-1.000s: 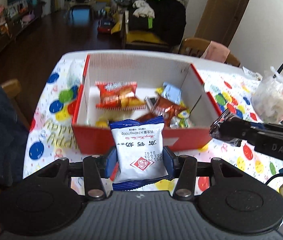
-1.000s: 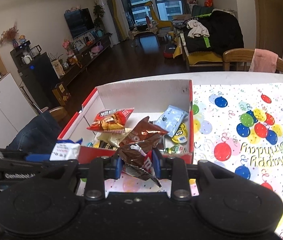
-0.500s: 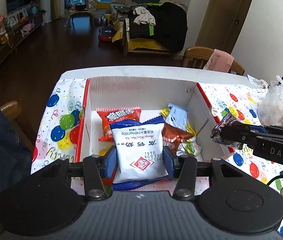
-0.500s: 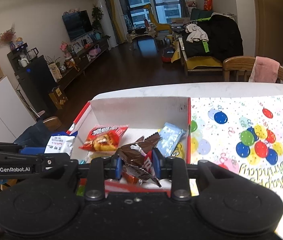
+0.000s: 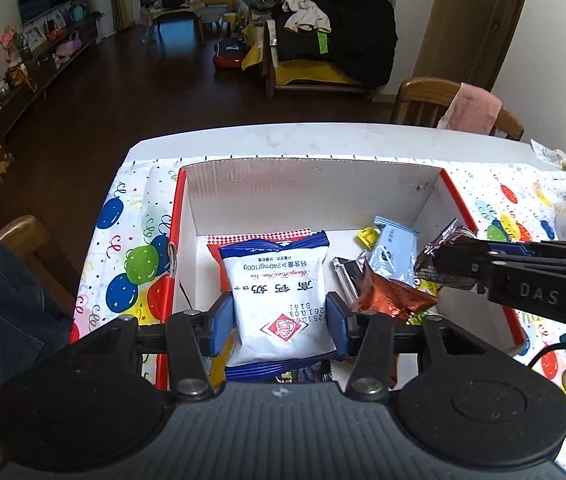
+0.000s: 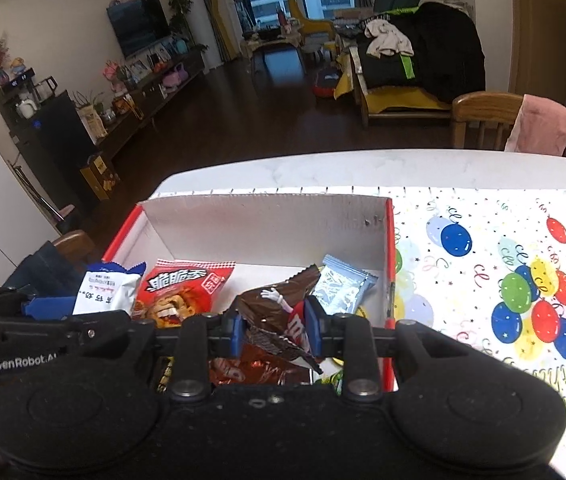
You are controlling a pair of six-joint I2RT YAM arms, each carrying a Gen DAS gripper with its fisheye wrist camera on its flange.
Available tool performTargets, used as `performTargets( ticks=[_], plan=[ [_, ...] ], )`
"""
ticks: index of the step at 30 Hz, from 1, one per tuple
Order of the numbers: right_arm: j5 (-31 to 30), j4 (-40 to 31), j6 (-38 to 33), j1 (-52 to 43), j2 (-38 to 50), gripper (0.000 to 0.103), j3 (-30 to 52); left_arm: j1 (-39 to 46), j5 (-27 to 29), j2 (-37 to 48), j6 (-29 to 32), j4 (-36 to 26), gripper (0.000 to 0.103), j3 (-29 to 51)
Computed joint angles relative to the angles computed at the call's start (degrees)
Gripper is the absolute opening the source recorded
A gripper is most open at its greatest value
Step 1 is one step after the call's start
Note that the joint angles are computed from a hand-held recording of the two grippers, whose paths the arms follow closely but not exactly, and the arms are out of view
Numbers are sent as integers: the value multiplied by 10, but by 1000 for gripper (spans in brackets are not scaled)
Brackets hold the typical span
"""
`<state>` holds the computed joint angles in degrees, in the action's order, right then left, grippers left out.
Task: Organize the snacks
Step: 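Lower both snacks into the box and open both tools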
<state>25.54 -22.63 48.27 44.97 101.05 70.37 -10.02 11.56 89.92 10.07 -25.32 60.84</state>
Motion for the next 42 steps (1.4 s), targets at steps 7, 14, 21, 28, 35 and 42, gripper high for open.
performTargets(
  ticks=[7,14,21,28,35,42],
  plan=[
    [-28,-10,-7,-35,55,28,46,-11,-24,58,-8,-11,48,53],
    [-52,-31,-8,-53,103,28,90,-12,-35,106,-20,-33,48,94],
    [-62,-47,-4,-50,120,29,105,-15,-37,121,-22,-37,48,95],
    [-69,-45,-5,-51,112,33,93,-14,-35,120,-14,-30,48,85],
    [-60,-29,-3,-36,75,35,53,-3,-17,94,-11,-20,58,62],
    [-37,-22,-4,-9,29,43,23,5,8,41,-5,-1,68,18]
  ],
)
